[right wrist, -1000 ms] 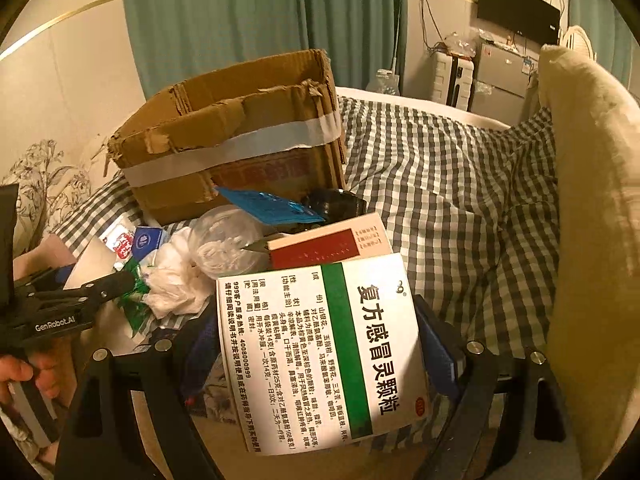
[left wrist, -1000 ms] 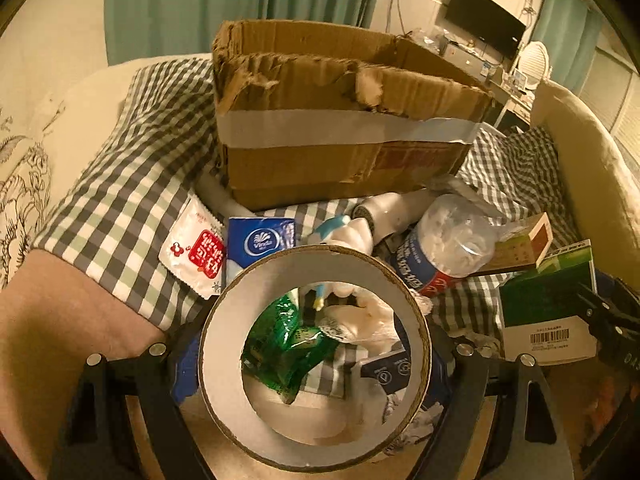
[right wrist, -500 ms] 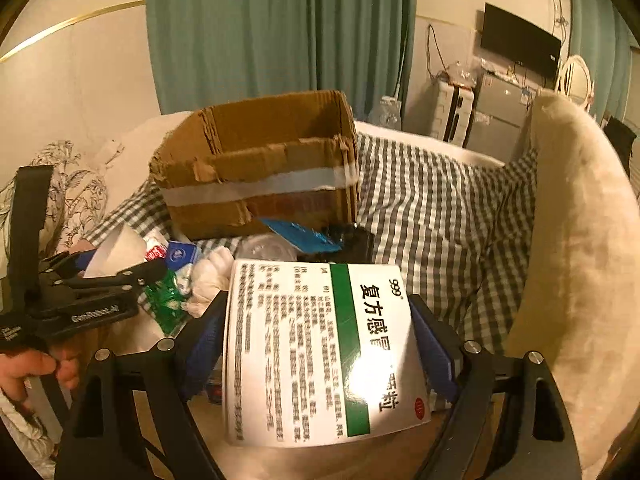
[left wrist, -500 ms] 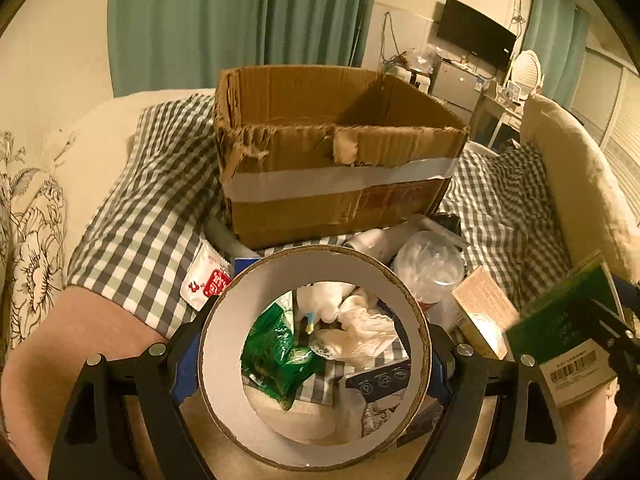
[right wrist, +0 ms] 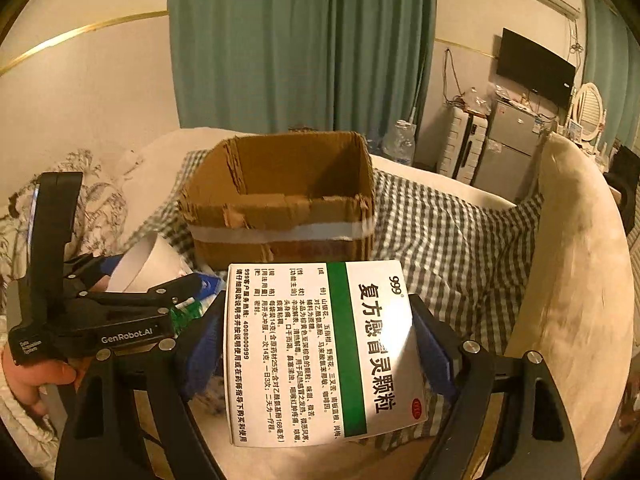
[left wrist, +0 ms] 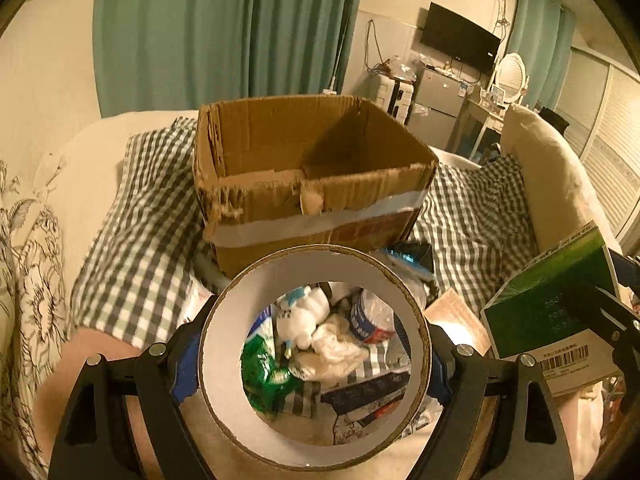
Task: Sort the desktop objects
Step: 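Lower both tools over the cardboard box and open them, dropping medicine box and tape roll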
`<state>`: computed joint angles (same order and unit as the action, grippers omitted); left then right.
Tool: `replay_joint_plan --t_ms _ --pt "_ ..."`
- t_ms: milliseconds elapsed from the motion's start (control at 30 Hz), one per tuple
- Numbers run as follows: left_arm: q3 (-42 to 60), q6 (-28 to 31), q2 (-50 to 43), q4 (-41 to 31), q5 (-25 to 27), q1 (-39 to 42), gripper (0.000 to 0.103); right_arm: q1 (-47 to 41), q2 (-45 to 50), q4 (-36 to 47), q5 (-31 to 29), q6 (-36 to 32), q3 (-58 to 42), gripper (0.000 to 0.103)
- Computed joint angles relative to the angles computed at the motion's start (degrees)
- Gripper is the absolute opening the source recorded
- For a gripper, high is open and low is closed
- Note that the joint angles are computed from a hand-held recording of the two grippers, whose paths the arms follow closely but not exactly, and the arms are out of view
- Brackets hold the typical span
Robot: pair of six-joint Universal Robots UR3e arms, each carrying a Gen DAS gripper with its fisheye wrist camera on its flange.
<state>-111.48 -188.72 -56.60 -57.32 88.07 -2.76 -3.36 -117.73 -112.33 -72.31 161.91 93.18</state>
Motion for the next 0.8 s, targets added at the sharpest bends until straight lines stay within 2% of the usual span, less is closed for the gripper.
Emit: replay_joint_plan --t_ms 200,333,567,800 --pt "7.42 2.19 -3.31 -3.92 -3.49 3.96 0.087 -0.40 5.80 3.76 2.51 -0.85 -9.02 0.084" --pt "13.36 3.33 -7.08 -5.30 -3.38 4.64 0.087 0.35 11.28 3.71 3.38 0.40 -15.89 0.084" --pt "21.23 4.87 -15.14 -2.98 -1.16 4.54 0.087 1.53 23.66 2.25 5.95 5.00 -29.29 0.084" --pt "26.11 4.52 -23.72 -0.33 -1.99 7.39 0.087 5.48 37.07 0.23 2.87 9.41 -42.37 0.084"
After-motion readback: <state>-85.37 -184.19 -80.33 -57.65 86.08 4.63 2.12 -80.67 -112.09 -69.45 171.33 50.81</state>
